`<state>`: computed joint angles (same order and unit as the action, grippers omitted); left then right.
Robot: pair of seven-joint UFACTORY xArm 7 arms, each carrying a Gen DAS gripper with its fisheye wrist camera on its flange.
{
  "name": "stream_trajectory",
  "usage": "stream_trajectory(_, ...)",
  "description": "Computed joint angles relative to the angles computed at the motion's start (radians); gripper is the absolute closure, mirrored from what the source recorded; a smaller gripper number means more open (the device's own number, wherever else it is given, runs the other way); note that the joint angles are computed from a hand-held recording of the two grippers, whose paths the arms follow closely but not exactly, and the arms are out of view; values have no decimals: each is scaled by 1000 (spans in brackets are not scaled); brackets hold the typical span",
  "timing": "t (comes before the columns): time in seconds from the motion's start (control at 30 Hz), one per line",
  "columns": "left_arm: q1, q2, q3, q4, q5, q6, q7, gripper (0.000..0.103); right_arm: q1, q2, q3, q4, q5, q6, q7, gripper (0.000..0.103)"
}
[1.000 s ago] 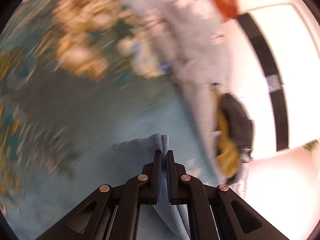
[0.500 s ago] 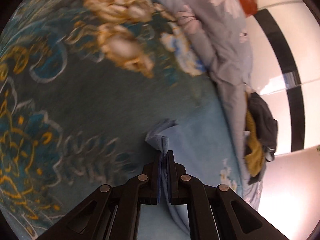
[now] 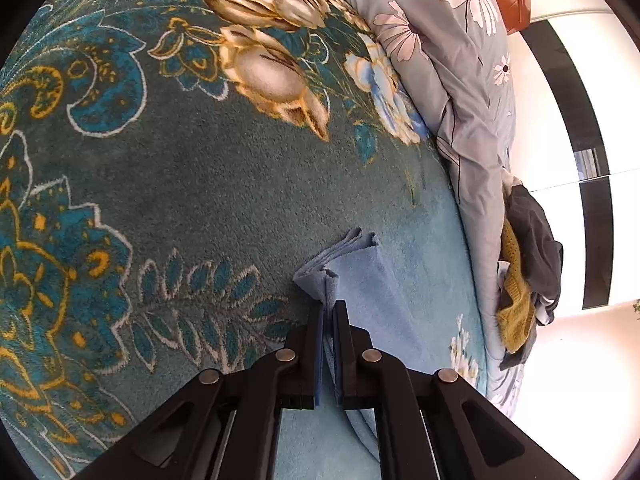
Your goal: Fold clothes
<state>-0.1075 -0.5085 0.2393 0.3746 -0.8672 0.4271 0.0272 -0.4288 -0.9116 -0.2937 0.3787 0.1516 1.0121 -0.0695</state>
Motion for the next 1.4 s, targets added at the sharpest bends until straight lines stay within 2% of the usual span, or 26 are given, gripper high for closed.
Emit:
stream_trajectory(0.03,0,1,1,-1,-2,0,-1,99,-4,-14,25,3,-16,-8,7,78)
stream_trajectory(0.13,2,9,2,0,-4,1,2,99,44,-18,0,20,31,-2,-8,78)
stream_trajectory(0.23,4,20,-4,3,-8,-2,-4,98,139,20,-12,16,100,28,-53,78)
stream_trajectory(0.33,4,19,-8,5,-19,-7,-15,99,231,96,23,-2,161,25,-96,78)
stream_trajectory(0.4,4,12,-11,6,-21,-9,-19,99,258,150,48,-15,189,-1,-96,78)
stream_trajectory(0.63,29,25,-41,29,56,10,-71,98,244,268,85,-27,198,-64,-42,78)
stream_trajectory(0.77,32,13,-80,37,124,-9,-120,99,230,205,74,-41,208,-64,-43,78)
stream_trajectory(0.83,60,-43,-124,29,214,17,-184,99,225,174,65,-41,211,-57,-48,78)
stream_trajectory(0.9,60,-70,-137,47,279,32,-214,99,223,154,58,-37,211,-53,-54,78)
stream_trajectory(1.0,-3,-138,-139,60,321,19,-195,99,223,141,43,-30,219,-53,-65,78)
stream_trajectory(1.13,-174,-143,-136,152,315,9,-123,99,216,133,17,-28,236,-52,-87,78)
stream_trajectory(1.23,-287,-69,-164,254,294,21,-88,99,217,129,7,-36,262,-59,-97,78)
stream_trajectory(1.4,-452,86,-232,373,162,-6,-41,99,203,122,-15,-43,282,-48,-125,78)
